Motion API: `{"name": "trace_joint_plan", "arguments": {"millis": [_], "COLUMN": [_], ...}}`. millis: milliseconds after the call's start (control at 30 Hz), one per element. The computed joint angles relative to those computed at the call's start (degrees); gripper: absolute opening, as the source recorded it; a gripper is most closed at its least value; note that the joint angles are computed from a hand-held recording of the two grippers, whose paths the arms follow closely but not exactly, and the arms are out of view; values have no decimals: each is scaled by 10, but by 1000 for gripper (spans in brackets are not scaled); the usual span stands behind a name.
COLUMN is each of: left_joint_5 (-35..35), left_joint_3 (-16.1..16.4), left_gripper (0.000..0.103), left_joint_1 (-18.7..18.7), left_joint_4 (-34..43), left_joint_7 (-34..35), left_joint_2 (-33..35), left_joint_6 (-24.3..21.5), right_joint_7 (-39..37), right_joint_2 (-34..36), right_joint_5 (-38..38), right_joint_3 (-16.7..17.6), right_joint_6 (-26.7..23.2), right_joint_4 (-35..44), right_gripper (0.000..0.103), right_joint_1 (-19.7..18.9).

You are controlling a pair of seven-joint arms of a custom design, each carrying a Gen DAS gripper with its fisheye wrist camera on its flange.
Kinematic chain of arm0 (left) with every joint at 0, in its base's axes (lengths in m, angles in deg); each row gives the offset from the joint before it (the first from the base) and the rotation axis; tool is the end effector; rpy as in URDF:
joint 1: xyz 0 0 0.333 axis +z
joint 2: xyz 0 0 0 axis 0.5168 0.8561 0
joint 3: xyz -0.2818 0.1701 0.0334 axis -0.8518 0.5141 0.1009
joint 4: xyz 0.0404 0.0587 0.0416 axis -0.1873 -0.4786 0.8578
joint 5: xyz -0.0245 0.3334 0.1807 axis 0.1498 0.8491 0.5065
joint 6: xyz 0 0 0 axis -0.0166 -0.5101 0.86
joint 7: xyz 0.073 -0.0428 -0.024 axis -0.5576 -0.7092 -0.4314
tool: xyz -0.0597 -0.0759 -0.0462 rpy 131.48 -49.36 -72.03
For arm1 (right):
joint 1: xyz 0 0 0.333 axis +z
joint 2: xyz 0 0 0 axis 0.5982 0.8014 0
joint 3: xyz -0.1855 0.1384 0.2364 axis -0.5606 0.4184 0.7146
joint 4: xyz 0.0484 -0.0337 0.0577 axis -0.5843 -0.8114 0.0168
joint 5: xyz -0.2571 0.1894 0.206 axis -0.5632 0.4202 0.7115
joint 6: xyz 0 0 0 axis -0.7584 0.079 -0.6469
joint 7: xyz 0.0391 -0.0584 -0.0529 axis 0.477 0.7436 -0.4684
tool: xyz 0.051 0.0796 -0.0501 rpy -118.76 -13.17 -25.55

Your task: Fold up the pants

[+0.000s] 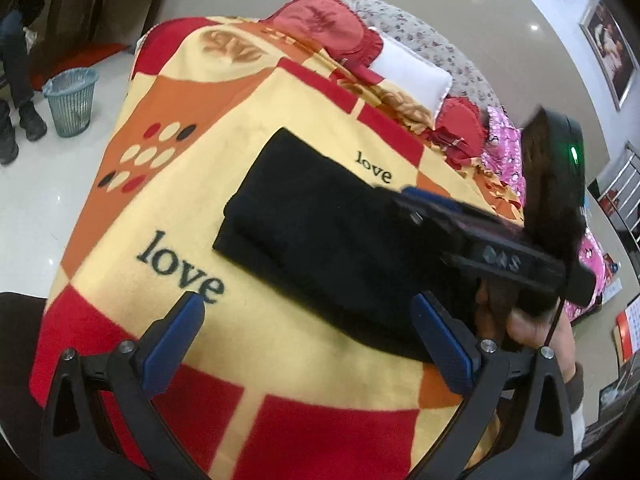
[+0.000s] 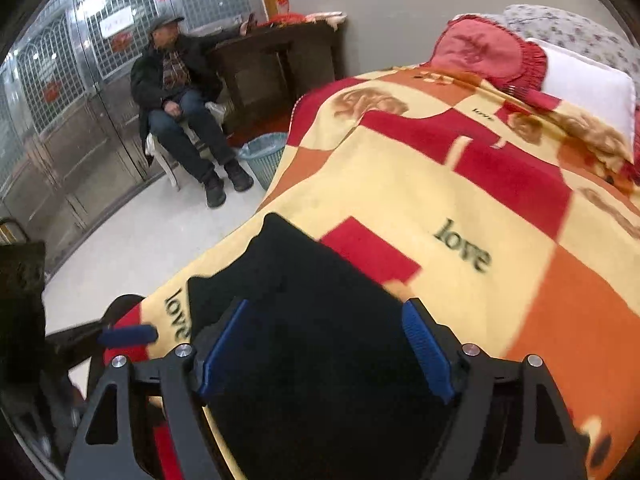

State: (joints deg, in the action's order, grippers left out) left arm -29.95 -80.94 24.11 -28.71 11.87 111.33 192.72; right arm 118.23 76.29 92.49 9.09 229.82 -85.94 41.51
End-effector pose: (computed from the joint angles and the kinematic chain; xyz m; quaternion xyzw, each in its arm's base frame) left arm 0.6530 -0.2774 0.4391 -0.6418 0.6551 -0.3975 0.0298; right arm 0.7303 0.1505 0.4446 -0.7713 0.5159 -0.1452 0.3433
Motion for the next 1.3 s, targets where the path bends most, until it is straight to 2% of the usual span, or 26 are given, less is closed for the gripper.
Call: {"name": "trace_joint_plan", "arguments": {"millis": [133,233,300,333,400,433,467,500,567,700,767,800,833,867,900,933,1000,1033,1067,1133,1167,1233,1300], "left_joint_5": [12,20,16,7,-18,-22,-19,-20,-32,-90,-103,-106,-107,-103,-92,-82,-57,-46,-50,-68,-78,-99,-114], "left_joint_3": [11,12,-5,-29,-80,-86,-77,-75,-96,-229,-274,-293,-306,-303,-291,-273,-222,-194,-183,-173,-171,-167,-157], "left_gripper": [103,103,103,102,83,68,57,52,32,29,29,27,16,15,15,15,15,15,15,15,15,15,20], "left_joint_1": [-13,-16,-6,11,46,50,40,37,47,123,137,140,138,128,106,83,29,5,-4,-5,-3,5,5], "left_joint_4": [33,44,49,53,64,71,72,71,67,63,68,78,93,109,127,136,158,174,182,176,167,136,117], "left_joint_7": [-19,-26,-18,1,41,52,56,66,103,261,328,358,382,392,394,393,372,350,343,349,361,389,409], "left_joint_2": [28,39,48,56,71,73,69,65,57,57,63,71,83,90,99,102,109,115,117,107,98,68,46], "left_joint_6": [-8,7,18,23,14,-2,-2,3,15,32,24,7,-25,-57,-90,-96,-115,-140,-154,-163,-159,-145,-138], "right_joint_7": [26,38,40,44,42,30,16,-6,-49,-198,-294,-334,-359,-361,-361,-372,-373,-359,-354,-369,-371,-368,-372], "right_joint_2": [58,102,123,128,125,118,107,91,53,-56,-107,-133,-161,-180,-203,-224,-252,-262,-270,-274,-276,-268,-256], "right_joint_5": [-22,-9,7,7,23,40,59,85,131,297,417,478,521,532,544,575,619,620,630,660,669,672,674], "right_joint_3": [-10,4,15,11,17,29,40,56,73,132,165,173,170,161,150,142,121,110,101,81,72,56,43], "right_joint_6": [-40,-81,-109,-113,-104,-96,-88,-79,-48,30,43,39,40,51,73,90,88,98,108,81,63,37,12], "right_joint_4": [88,151,180,187,179,167,151,128,78,-50,-100,-125,-153,-173,-201,-226,-266,-284,-300,-312,-318,-317,-310], "right_gripper": [83,82,74,61,44,31,23,19,17,15,0,1,1,3,7,7,18,33,40,51,60,71,71], "right_joint_1": [14,3,-5,-3,-10,-21,-32,-48,-68,-141,-191,-214,-227,-226,-223,-224,-228,-225,-220,-217,-215,-206,-194]}}
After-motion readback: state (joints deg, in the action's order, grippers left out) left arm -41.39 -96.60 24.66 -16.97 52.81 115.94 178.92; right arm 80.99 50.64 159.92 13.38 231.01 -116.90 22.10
